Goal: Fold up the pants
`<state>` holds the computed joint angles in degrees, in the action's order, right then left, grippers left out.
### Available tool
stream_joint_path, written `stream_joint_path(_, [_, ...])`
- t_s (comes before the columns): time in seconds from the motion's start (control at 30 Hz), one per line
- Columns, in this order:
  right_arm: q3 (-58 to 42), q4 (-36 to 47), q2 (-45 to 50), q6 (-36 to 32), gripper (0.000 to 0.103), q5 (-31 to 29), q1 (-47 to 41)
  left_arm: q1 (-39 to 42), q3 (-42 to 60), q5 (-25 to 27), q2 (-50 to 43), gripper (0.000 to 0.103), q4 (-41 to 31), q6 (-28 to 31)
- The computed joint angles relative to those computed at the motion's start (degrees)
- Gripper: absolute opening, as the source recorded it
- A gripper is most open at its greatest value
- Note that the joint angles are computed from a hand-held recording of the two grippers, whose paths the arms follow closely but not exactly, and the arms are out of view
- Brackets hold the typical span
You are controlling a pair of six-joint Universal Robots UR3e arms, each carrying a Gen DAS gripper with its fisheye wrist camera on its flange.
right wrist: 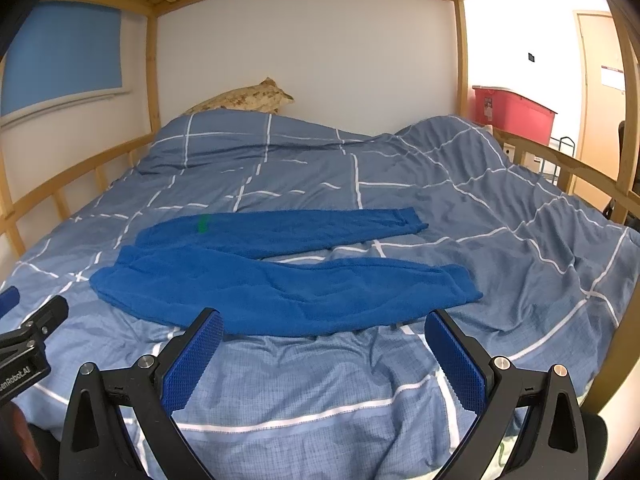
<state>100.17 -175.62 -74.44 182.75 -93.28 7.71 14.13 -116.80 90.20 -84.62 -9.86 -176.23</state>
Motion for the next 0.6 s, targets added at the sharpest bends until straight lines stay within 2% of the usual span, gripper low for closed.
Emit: stream_joint_path(0.6, [-1.0, 0.4, -0.1, -0.5, 0.103, -0.4, 0.4, 0.0, -0.7, -0.1, 0.1, 0.103, 1.8, -0.2])
